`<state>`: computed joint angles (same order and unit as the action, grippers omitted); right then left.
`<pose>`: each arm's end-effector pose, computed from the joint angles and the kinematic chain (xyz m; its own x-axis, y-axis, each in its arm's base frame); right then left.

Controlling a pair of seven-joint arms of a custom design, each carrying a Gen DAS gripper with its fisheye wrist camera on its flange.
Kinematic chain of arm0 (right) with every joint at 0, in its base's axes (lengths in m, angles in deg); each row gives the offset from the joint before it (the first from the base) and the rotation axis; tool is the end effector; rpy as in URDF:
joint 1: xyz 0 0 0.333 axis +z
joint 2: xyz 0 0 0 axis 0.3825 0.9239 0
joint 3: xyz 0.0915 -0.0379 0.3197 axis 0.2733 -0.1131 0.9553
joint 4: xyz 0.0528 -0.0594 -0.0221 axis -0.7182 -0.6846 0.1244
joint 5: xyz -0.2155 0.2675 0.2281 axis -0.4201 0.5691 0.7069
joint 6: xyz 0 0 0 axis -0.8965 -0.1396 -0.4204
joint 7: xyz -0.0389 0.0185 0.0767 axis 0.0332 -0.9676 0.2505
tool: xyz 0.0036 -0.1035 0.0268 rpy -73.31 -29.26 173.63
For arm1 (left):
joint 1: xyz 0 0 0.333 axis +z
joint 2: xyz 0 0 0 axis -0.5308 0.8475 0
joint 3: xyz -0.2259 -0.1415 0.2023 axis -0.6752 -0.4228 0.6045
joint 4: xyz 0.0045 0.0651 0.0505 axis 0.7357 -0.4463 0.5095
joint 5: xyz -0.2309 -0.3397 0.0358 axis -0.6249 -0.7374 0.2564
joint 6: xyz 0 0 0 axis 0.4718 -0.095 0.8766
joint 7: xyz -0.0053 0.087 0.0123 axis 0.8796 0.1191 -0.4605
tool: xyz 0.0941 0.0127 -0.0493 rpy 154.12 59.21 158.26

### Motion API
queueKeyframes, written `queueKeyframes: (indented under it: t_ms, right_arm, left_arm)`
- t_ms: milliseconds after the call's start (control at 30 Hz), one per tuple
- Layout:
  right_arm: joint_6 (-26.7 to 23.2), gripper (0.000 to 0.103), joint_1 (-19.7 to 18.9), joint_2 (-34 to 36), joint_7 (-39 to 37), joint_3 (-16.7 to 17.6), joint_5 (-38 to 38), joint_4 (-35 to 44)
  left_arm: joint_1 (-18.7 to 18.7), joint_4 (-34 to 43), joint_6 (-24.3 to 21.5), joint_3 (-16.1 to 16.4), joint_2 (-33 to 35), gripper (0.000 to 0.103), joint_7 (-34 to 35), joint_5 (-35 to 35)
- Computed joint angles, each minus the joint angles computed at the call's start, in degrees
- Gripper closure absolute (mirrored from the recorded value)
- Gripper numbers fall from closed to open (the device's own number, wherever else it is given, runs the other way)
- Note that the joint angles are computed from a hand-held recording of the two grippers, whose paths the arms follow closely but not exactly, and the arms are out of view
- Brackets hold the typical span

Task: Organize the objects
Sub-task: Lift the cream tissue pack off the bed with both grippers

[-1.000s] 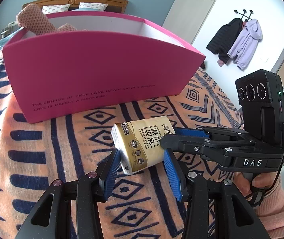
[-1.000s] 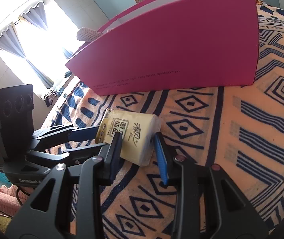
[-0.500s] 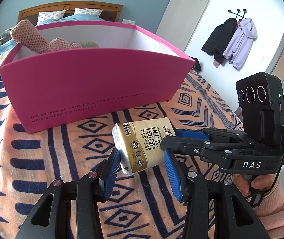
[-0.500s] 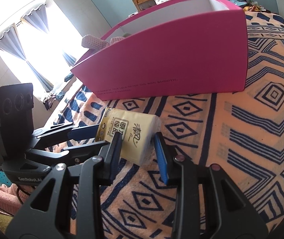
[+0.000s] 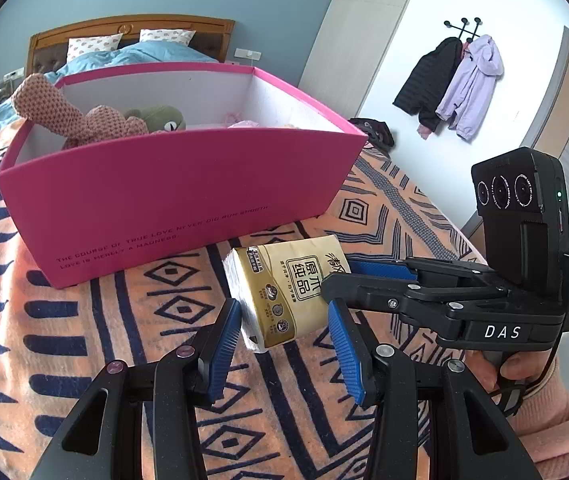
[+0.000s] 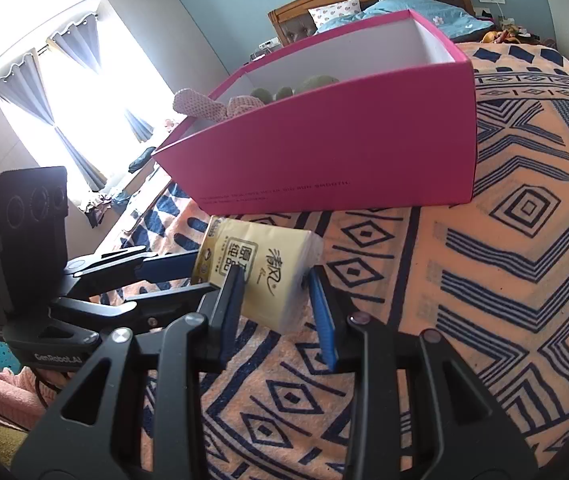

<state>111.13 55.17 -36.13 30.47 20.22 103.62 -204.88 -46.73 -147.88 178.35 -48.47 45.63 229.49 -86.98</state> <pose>0.4422 0.1527 0.4789 0.1392 -0.8806 -0.4529 -0.7129 0.2283 -0.6631 0.5187 -0.2343 0.5305 -0.7575 -0.5790 0.3017 -0.5977 0.4289 -0.6773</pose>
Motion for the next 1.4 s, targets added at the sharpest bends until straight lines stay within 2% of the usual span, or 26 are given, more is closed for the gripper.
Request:
queueKeyframes:
  t_ms: [400,1200,1400]
  right_arm:
    - [2.0,0.066,-0.8,-0.8,4.1,0.9,-4.8,-0.7]
    - [4.9,0.066,1.5,-2.8,12.2,-2.5,-15.6,-2.4]
    - [5.3,0.066,-0.1,-3.2,14.7,-1.2,-18.6,-2.8]
  left_arm:
    - [-0.6,0.5,0.5,0.0,-0.4,0.057,1.3,-1.2]
    - [-1.1,2.7,1.2,-0.3,-0.2,0.057,2.5,-2.8]
    - [-1.2,2.9,1.5,-0.4,-0.2,0.057,2.9,-3.3]
